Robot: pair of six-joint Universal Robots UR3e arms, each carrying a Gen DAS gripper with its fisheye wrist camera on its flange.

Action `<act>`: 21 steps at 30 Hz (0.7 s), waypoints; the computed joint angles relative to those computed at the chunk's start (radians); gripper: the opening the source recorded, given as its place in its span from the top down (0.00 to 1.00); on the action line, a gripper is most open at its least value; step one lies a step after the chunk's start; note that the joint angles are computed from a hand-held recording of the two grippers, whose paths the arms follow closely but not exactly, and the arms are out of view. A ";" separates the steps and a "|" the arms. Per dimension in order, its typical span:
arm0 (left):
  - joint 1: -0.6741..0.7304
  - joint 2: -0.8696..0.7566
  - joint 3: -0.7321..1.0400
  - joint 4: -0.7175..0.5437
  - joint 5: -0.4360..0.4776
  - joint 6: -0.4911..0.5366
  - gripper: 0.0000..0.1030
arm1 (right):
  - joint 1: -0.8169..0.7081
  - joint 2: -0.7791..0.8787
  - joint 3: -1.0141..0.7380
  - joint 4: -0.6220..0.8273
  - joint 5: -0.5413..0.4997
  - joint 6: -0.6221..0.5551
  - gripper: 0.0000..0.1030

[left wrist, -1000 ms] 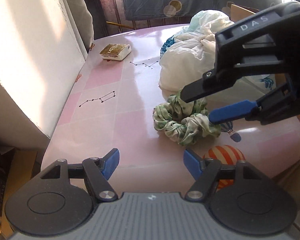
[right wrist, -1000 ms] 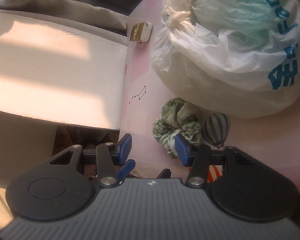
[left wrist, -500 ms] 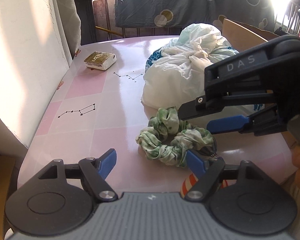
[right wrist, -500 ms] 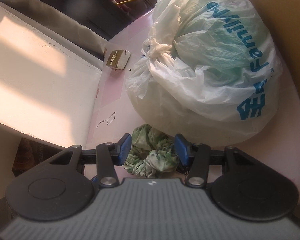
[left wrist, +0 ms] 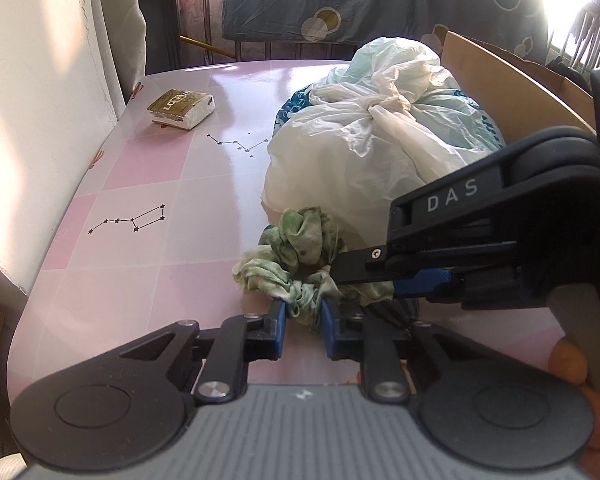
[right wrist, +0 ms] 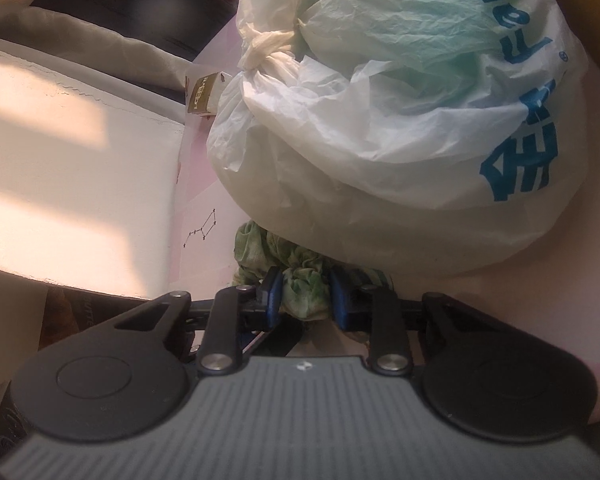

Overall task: Organize soft objects
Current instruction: 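Close the right tool on the green floral scrunchie, then lift the scrunchie with the right tool and carry it over the box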

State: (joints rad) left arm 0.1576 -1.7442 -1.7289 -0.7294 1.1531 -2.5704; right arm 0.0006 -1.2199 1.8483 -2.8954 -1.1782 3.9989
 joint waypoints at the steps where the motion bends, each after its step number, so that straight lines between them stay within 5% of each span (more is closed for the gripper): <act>1: 0.004 0.010 -0.007 0.004 -0.006 0.000 0.87 | 0.001 -0.004 0.002 -0.002 -0.001 -0.001 0.82; 4: 0.024 0.062 -0.043 0.013 -0.030 0.009 0.97 | 0.008 -0.030 0.024 -0.016 -0.008 -0.002 0.83; 21: 0.085 0.317 -0.074 -0.017 -0.247 0.049 0.99 | -0.018 -0.341 0.159 -0.050 0.018 -0.037 0.85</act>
State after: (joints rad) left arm 0.2427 -1.4271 -1.8030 -0.7468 0.9061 -2.5209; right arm -0.0176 -1.5607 2.0071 -2.9457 -1.1601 3.9614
